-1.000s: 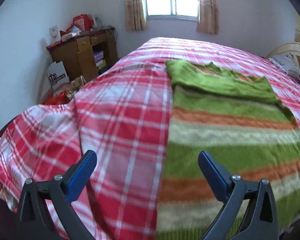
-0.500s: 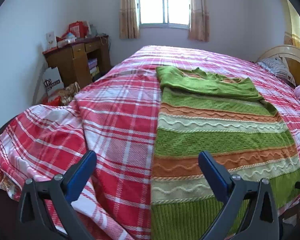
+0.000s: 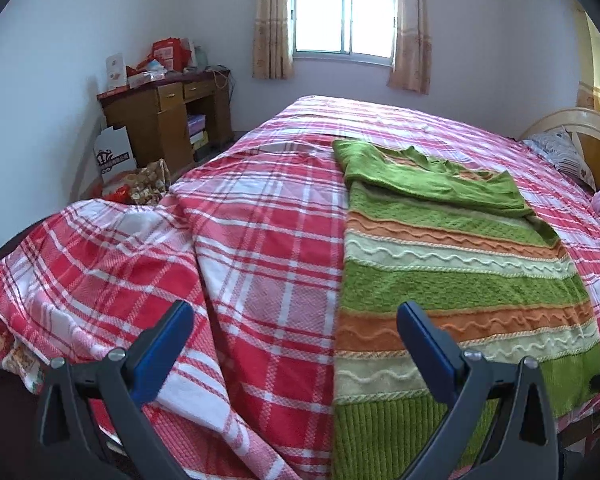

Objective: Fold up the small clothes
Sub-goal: 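Grasp the ribbed hem with the right gripper and lift it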

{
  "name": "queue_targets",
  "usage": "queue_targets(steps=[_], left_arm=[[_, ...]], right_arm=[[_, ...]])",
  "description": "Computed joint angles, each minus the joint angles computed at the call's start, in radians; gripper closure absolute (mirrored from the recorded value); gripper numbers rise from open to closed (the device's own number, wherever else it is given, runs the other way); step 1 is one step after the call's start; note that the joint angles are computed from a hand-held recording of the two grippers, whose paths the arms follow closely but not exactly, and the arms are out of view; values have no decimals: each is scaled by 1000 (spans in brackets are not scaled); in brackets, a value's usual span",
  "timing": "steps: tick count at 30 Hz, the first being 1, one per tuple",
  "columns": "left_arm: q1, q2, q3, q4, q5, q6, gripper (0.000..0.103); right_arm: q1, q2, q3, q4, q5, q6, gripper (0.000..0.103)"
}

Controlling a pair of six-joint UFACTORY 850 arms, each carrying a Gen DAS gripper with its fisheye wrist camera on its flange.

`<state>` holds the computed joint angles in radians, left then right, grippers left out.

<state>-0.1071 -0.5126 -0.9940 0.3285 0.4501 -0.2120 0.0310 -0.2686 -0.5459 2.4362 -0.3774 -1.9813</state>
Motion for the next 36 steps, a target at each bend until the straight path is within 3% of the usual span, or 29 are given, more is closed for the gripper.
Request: queue_targets(steps=[2,6,12,16,20,23,26,27,29,30,31,34,36], left_arm=[[0,0,-11,-27,-1,35,0],[3,-9,-47,-49,-18,46,0],[32,-17,-91,87,-49,-103,0],[45,-24,-105,80,-68,-79,0],[51,-30,-111,22,-90,23,0],[49,-46,-123,28,-100,25,0],[43,-79,-161,142,-132,-117,0],[39,-88,-174,203,-138,-189,0],[31,-101,-190,305,-139,-304,0],[25,-103,-192,326,-137,-329,0],[20,-102,-191,326,-136,-331,0],[8,-86,-172,295,-128,-284,0],[7,-80,-165,258,-131,-235,0]], right_arm=[[-44,17,-8,-136,-89,112,91],[-89,2,-94,-213,-170,162,91],[-127,-112,-307,-76,-126,52,99],[-149,-197,-412,55,-57,-36,100],[-142,-181,-365,81,-151,-105,100],[-89,-141,-341,133,-52,-234,99],[-69,-128,-324,-28,-23,-176,97],[-65,-132,-327,-116,-8,-121,91],[-47,-145,-342,-211,51,-84,69],[-37,-152,-347,-237,79,-89,50],[-31,-160,-355,-303,92,-54,43],[-24,-181,-374,-374,93,-23,43],[-10,-191,-379,-298,97,-164,43]])
